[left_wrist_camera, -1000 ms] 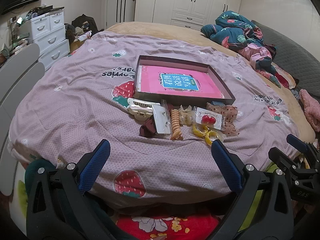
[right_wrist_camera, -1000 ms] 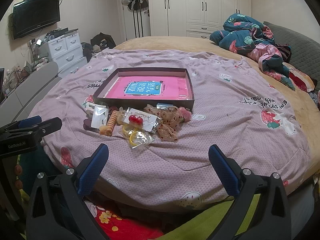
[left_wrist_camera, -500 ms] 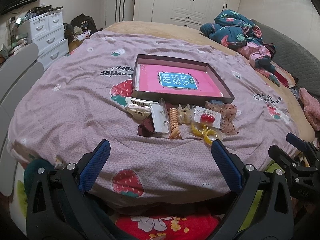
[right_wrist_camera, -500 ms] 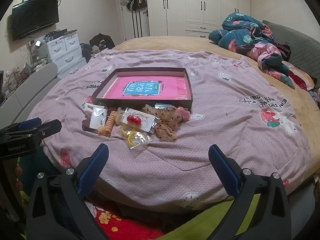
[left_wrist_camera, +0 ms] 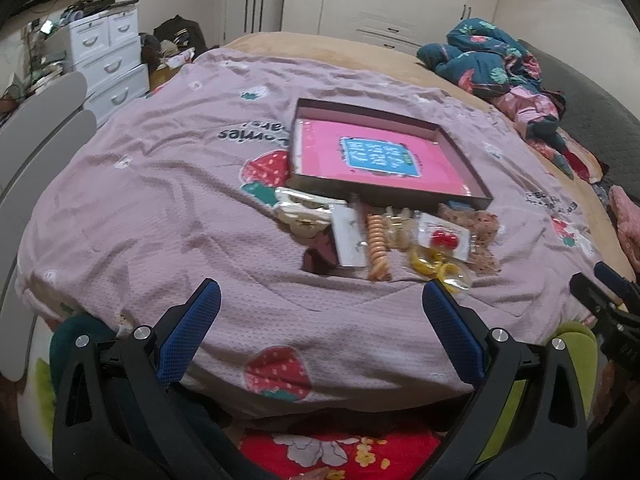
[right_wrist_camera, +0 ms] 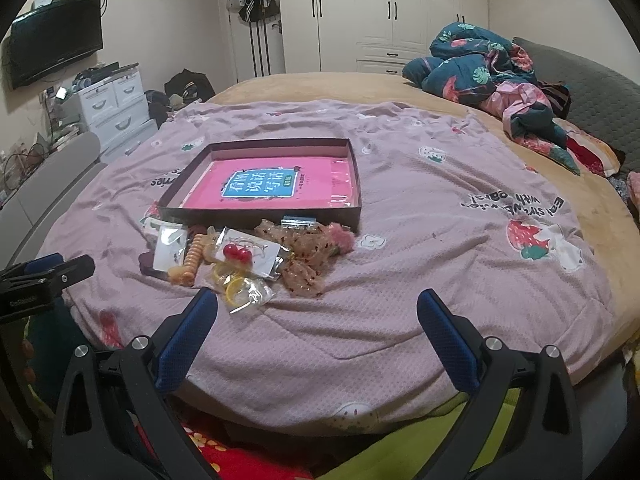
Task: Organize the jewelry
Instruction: 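Grasp the white scalloped hair clip with the left tool while the right tool grasps the red-bead bag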
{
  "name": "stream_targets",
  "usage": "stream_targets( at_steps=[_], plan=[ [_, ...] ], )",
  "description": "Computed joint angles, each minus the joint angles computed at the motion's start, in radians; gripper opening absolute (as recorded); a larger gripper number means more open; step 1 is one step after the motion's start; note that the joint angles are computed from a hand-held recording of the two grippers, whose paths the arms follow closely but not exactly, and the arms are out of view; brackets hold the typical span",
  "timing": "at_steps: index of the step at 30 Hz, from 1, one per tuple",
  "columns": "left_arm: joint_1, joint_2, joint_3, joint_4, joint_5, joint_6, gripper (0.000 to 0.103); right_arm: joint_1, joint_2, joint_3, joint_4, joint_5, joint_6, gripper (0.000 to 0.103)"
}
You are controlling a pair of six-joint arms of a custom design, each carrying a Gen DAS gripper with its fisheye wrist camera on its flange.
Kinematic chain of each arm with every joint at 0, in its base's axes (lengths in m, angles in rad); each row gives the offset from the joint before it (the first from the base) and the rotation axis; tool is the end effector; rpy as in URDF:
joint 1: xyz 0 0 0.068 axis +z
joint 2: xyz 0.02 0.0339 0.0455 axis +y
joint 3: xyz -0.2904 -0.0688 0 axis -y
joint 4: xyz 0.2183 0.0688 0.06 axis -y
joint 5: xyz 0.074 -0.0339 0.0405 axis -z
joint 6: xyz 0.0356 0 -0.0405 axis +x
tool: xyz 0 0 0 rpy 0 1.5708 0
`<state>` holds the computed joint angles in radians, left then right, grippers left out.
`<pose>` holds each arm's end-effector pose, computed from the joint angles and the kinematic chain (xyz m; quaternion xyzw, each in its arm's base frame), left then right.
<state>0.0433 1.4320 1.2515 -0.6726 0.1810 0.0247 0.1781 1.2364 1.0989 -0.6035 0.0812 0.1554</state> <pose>0.2771 0.0056 0.3388 0.0231 0.9327 -0.0727 0.3524 0.2268 0.0379 0.3434 0.0060 0.9145 0.0302 0.4033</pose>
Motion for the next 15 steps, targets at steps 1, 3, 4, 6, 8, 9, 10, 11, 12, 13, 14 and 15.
stream_targets(
  at_steps=[1, 3, 4, 6, 8, 9, 10, 11, 12, 13, 14, 15],
  plan=[
    [0.011, 0.011, 0.003, 0.001, 0.003, 0.004, 0.095, -0.004, 0.012, 0.005, 0.004, -0.007, -0.007, 0.099],
    [0.031, 0.029, 0.013, -0.002, 0.013, 0.01, 0.095, -0.004, 0.036, 0.014, 0.012, -0.018, -0.02, 0.099],
    [0.042, 0.038, 0.018, -0.005, 0.023, 0.014, 0.095, -0.002, 0.05, 0.019, 0.02, -0.022, -0.028, 0.099],
    [0.063, 0.063, 0.033, -0.014, 0.038, 0.017, 0.095, 0.008, 0.082, 0.033, 0.027, -0.028, -0.041, 0.099],
    [0.082, 0.092, 0.049, -0.023, 0.047, 0.022, 0.095, 0.018, 0.108, 0.041, 0.041, -0.04, -0.055, 0.099],
    [0.093, 0.11, 0.059, -0.028, 0.056, 0.025, 0.095, 0.03, 0.129, 0.052, 0.045, -0.034, -0.061, 0.099],
    [0.105, 0.128, 0.07, -0.035, 0.075, 0.029, 0.095, 0.036, 0.143, 0.056, 0.053, -0.037, -0.067, 0.099],
    [0.115, 0.138, 0.081, -0.046, 0.097, 0.032, 0.095, 0.041, 0.162, 0.064, 0.061, -0.039, -0.075, 0.099],
    [0.13, 0.157, 0.093, -0.055, 0.143, 0.044, 0.095, 0.05, 0.177, 0.072, 0.065, -0.034, -0.077, 0.099],
    [0.134, 0.166, 0.098, -0.055, 0.156, 0.051, 0.095, 0.054, 0.192, 0.078, 0.073, -0.036, -0.082, 0.099],
    [0.132, 0.177, 0.104, -0.053, 0.157, 0.055, 0.095, 0.06, 0.204, 0.081, 0.081, -0.033, -0.083, 0.099],
    [0.127, 0.185, 0.108, -0.049, 0.156, 0.063, 0.095, 0.064, 0.22, 0.087, 0.089, -0.032, -0.09, 0.099]
  ],
)
